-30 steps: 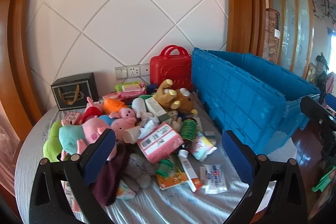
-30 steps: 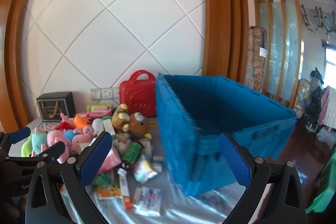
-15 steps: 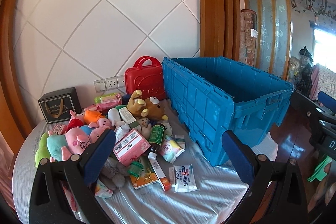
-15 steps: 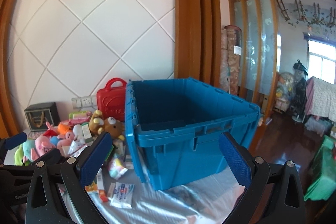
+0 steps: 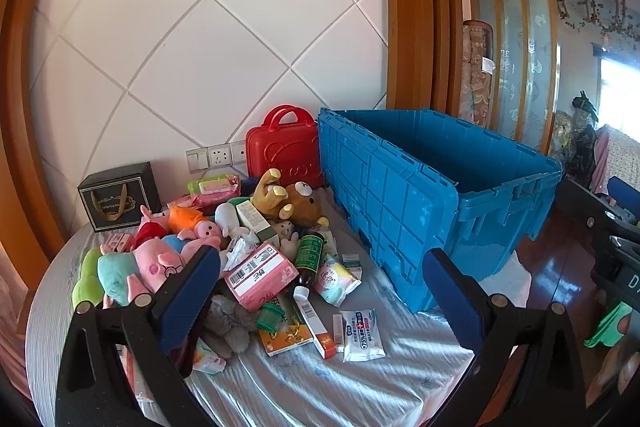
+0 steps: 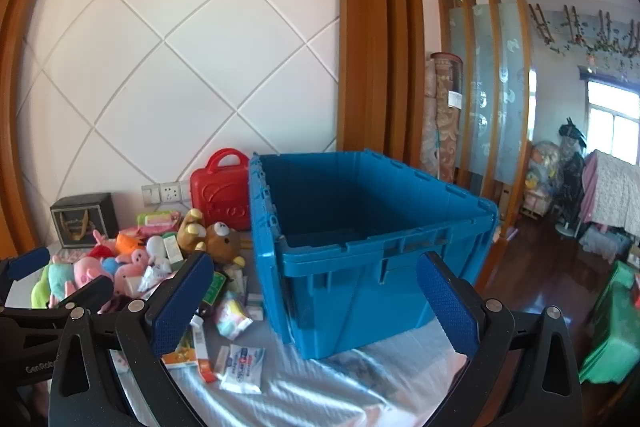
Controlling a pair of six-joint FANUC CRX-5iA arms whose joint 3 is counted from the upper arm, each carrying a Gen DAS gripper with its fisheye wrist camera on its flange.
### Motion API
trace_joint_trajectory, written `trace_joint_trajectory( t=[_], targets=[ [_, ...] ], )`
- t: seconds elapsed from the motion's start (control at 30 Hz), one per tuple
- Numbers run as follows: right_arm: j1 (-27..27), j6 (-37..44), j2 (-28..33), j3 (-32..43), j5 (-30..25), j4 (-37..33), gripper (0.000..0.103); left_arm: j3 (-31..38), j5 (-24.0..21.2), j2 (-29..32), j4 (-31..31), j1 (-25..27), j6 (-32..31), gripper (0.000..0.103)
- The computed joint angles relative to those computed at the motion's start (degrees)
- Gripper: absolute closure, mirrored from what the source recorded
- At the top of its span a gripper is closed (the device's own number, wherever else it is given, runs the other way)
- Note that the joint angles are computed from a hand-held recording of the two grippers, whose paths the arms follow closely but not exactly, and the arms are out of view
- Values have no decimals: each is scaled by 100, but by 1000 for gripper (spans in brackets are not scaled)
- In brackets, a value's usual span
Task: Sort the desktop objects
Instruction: 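Move both tools over the heap of toys and toiletries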
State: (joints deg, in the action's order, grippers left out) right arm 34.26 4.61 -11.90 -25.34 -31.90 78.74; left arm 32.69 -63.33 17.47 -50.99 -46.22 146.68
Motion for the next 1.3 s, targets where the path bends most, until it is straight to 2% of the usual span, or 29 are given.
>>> trace_joint_trajectory(
  t=[0.4,0.93,1.13,1.23,1.3],
  targets=[
    [42,12,108,79,193,5,0,-276,-178,-181,-78,13,232,0],
    [249,379,412,233,728,-238,0,-835,-705,-550,-266,97,845,0],
    [319,841,808,474,1080,-561,0,-1084,-1037,-584,-416,238,1111,0],
    [306,988,1137,636,1364,-637,0,-1404,-985,-694,-436,440,1272,0],
    [425,1482,1472,916,1398,-1216,0,-1561,-930,-715,-400,622,1237,0]
  ],
)
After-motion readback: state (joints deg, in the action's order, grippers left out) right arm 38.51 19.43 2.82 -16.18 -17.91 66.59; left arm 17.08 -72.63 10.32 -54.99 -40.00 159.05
